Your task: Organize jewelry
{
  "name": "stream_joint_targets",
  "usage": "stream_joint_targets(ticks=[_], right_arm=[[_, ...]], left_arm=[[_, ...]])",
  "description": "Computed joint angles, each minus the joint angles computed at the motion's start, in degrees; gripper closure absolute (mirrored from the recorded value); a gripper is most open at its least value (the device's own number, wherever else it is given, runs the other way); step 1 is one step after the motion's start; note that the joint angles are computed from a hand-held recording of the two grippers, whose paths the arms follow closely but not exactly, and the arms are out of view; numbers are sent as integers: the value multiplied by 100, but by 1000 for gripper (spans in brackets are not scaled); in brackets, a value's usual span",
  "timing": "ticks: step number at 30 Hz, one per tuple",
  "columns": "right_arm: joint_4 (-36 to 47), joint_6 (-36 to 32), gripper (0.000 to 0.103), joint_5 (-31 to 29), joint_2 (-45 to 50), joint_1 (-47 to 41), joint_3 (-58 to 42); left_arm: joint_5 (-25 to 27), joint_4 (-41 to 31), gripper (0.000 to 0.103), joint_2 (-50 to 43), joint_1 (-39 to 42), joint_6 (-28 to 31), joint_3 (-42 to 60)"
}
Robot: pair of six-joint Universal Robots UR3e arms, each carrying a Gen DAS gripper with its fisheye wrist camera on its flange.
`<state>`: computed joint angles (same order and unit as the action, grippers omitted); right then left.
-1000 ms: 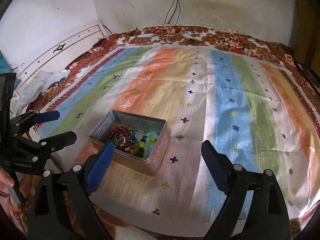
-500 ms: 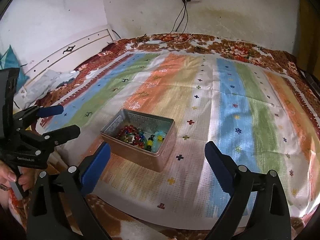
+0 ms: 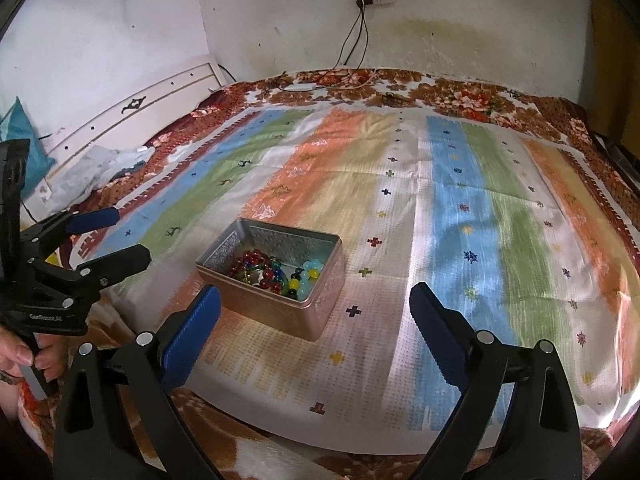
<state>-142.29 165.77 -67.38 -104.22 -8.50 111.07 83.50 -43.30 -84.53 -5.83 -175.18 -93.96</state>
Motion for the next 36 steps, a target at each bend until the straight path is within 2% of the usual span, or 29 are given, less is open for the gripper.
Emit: stream_joint_targets(ticks=[10, 17, 26, 36], right_arm=[[-3, 58, 7, -86, 12, 51, -5], [-80, 118, 7, -105, 43, 38, 29], [-246, 111, 7, -40, -67, -5, 181], [-182, 138, 7, -136, 5, 38, 106]], left_arm=[[86, 216, 6, 21, -57, 39, -95], [129, 212, 6, 27, -83, 30, -97], [-57, 169, 6, 80, 49, 9, -123], [24, 152, 6, 67, -3, -21, -109]])
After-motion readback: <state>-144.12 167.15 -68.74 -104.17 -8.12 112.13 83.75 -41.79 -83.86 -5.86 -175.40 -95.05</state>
